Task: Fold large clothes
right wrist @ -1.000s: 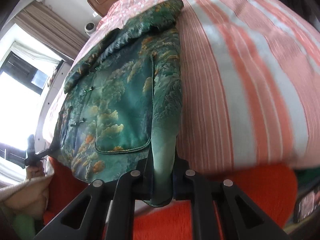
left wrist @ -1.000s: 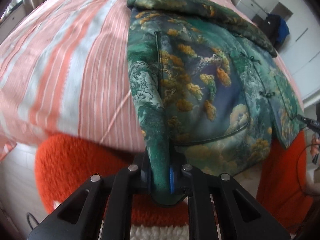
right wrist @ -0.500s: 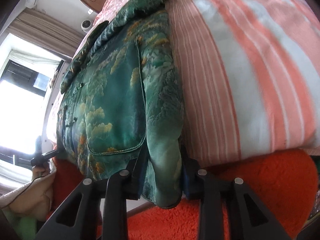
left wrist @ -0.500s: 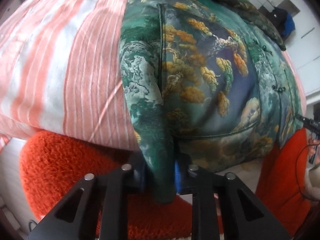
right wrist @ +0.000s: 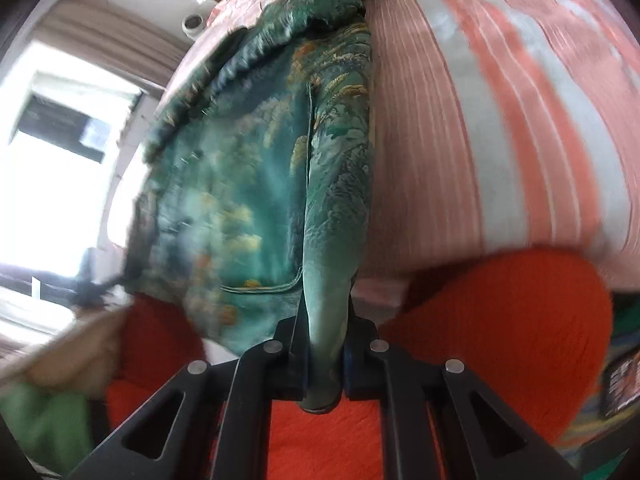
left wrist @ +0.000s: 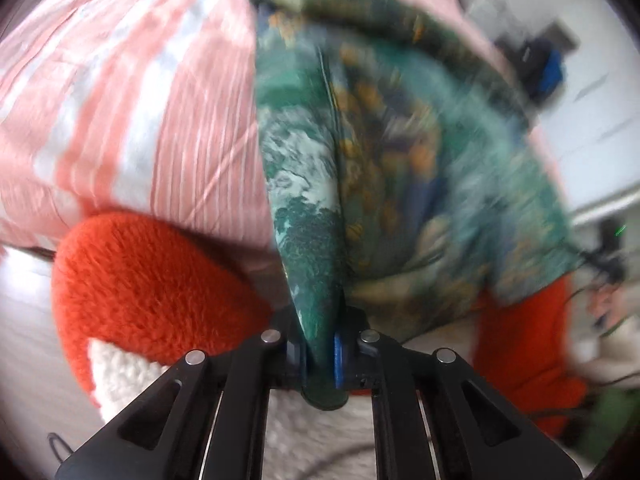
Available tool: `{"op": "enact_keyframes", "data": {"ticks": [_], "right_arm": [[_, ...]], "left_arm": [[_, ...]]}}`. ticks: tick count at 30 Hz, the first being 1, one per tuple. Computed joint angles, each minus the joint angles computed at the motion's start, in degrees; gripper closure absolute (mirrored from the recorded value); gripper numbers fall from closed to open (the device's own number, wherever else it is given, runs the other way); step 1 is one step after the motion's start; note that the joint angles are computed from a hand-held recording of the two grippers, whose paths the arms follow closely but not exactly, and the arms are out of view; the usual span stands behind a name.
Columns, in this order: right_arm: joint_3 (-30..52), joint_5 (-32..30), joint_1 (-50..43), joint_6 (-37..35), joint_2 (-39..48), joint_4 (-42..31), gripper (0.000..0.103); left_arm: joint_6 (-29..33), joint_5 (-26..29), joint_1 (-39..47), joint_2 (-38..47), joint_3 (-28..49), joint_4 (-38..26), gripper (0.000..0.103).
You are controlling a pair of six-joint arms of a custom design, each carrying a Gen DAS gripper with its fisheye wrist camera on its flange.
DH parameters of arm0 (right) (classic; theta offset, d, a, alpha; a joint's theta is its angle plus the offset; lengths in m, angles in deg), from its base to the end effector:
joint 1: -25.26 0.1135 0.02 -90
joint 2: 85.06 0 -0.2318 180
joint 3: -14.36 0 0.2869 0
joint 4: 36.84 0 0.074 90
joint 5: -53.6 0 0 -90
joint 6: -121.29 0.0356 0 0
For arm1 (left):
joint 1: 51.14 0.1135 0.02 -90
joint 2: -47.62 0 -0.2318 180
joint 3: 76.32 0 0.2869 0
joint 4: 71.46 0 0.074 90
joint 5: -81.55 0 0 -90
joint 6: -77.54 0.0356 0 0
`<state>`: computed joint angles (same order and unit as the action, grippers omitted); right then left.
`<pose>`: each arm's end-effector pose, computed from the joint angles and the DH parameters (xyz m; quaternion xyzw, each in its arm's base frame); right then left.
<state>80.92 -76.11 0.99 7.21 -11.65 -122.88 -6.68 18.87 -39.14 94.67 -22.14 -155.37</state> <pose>0.2223 -0.0753 0.2002 0.0101 0.9402 0.3195 0.1174 0.1706 0.0195 0.2159 -0.0252 0.9653 -0.2145 0.1468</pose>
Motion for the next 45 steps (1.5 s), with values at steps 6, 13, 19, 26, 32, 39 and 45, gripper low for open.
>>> {"op": "enact_keyframes", "data": {"ticks": [6, 13, 19, 26, 32, 39, 45], "right_arm": [[20.5, -21.2, -2.0, 6.6, 11.5, -1.0, 0.093], [42.7, -12.8, 8.5, 46.4, 35.5, 38.6, 0.064], [50.5, -4.4, 10.0, 61.1, 45.6, 45.4, 0.004], [73.8, 8.5, 14.2, 33.7, 56.5, 21.1, 0.004], [80.4, 22.4, 22.5, 28.1, 61.5, 16.7, 0.052], [61.1, 32.1, 25.5, 20.6, 42.5, 25.5, 0.091], [78.1, 36.5, 27.8, 21.3, 49.5, 28.5, 0.091]], "left_arm": [[-1.9, 8.9, 3.8, 14.8, 23.0, 6.0, 0.096], [-17.7, -3.6, -6.6, 49.7, 52.3, 23.2, 0.024], [-19.7, -6.5, -3.0, 53.7, 54.1, 24.1, 0.006], [-17.1, -12.2, -7.6, 58.1, 51.7, 28.8, 0.006], [-11.7, -24.3, -15.8, 61.7, 55.3, 25.5, 0.095], [-6.4, -23.0, -15.6, 46.8, 48.4, 28.2, 0.097], [-7.1, -33.3, -18.4, 55.8, 61.2, 34.1, 0.097]]}}
